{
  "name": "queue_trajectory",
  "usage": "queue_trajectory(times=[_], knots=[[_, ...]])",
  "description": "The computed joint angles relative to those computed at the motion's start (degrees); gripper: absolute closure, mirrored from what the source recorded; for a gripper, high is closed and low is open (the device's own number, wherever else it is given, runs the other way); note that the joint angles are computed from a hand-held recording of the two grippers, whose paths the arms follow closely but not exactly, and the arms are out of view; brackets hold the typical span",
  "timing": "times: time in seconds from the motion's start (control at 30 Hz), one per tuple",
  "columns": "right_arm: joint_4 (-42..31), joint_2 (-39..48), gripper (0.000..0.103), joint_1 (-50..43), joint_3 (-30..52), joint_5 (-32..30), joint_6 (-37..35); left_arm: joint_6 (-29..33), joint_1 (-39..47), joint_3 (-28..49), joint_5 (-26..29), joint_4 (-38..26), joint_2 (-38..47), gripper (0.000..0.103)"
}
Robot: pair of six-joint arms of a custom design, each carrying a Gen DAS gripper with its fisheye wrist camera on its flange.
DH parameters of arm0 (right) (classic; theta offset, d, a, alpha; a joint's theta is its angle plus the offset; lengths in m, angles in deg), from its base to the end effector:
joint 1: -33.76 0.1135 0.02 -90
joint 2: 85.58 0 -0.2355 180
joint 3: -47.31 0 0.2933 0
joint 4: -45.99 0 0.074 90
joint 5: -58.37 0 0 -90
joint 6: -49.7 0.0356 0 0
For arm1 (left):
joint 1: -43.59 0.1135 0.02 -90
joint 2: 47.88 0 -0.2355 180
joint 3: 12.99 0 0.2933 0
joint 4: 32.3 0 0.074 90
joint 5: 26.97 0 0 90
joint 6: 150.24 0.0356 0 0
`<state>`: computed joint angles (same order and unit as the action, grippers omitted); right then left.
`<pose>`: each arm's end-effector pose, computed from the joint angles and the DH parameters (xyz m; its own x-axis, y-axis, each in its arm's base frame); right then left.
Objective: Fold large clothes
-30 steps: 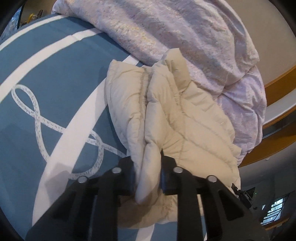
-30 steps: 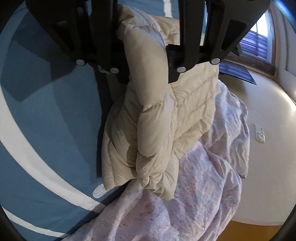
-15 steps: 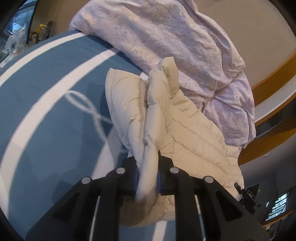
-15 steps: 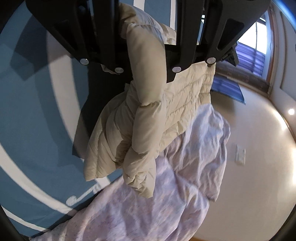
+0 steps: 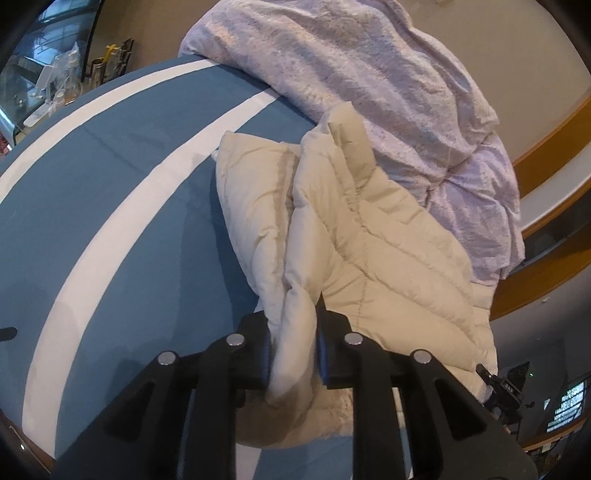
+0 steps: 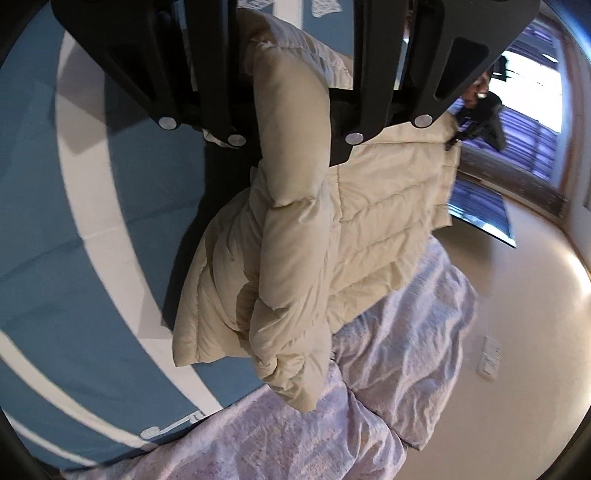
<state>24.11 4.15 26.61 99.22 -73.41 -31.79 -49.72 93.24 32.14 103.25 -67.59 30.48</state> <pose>0.3019 -0.0140 0.0823 -0.8829 0.2220 -0.4138 -0.1113 0.7572 0.6436 0.1825 0.1794 0.0893 -0.6707 -0.5741 -0.4697 -0.3116 0.7927 -0.5239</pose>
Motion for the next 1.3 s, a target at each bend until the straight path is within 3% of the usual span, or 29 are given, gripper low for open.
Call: queue_trajectory(times=[0.07, 0.13, 0.2, 0.3, 0.53, 0.63, 0.8, 1.0, 1.23, 1.3], knots=[[-1.1, -4.0, 0.064, 1.2, -1.7, 6.0, -0.6, -1.6, -0.5, -0.2, -1.7, 1.0, 0.2, 0.071], [-1.5, -9.5, 0.050, 2.5, -3.9, 13.1, -0.9, -2.5, -0.5, -0.4, -3.1, 1.5, 0.3, 0.054], [-1.1, -15.0, 0.043, 4.1, -5.9, 19.3, -0.7, -3.0, 0.0, -0.8, -4.3, 2.2, 0.3, 0.032], [-1.4, -19.4, 0.041, 6.3, -6.5, 23.0, -0.2, -2.3, 1.2, -0.6, -4.0, 1.8, 1.0, 0.024], [0.3, -17.6, 0.037, 18.6, -4.0, 28.0, 1.7, -2.3, 2.0, -1.3, -2.3, 0.3, -0.1, 0.019], [2.1, -13.0, 0.037, 25.5, -1.7, 31.5, 3.3, -2.9, 1.7, -2.0, -2.2, 0.3, -0.9, 0.019], [4.6, -8.2, 0.037, 34.3, 0.2, 38.7, 3.4, -4.0, 0.6, -3.2, -2.7, 1.1, -1.8, 0.018], [9.8, -5.4, 0.028, 39.9, -1.4, 49.2, 1.8, -6.3, -1.3, -3.3, -3.9, 3.4, -0.7, 0.017], [12.4, 0.6, 0.026, 40.6, 0.1, 49.9, 2.8, -9.4, -3.0, -3.8, -4.3, 6.8, -0.3, 0.019], [12.5, 2.2, 0.026, 40.5, 0.7, 49.3, 3.3, -10.1, -3.5, -3.7, -4.4, 7.5, 0.3, 0.029]])
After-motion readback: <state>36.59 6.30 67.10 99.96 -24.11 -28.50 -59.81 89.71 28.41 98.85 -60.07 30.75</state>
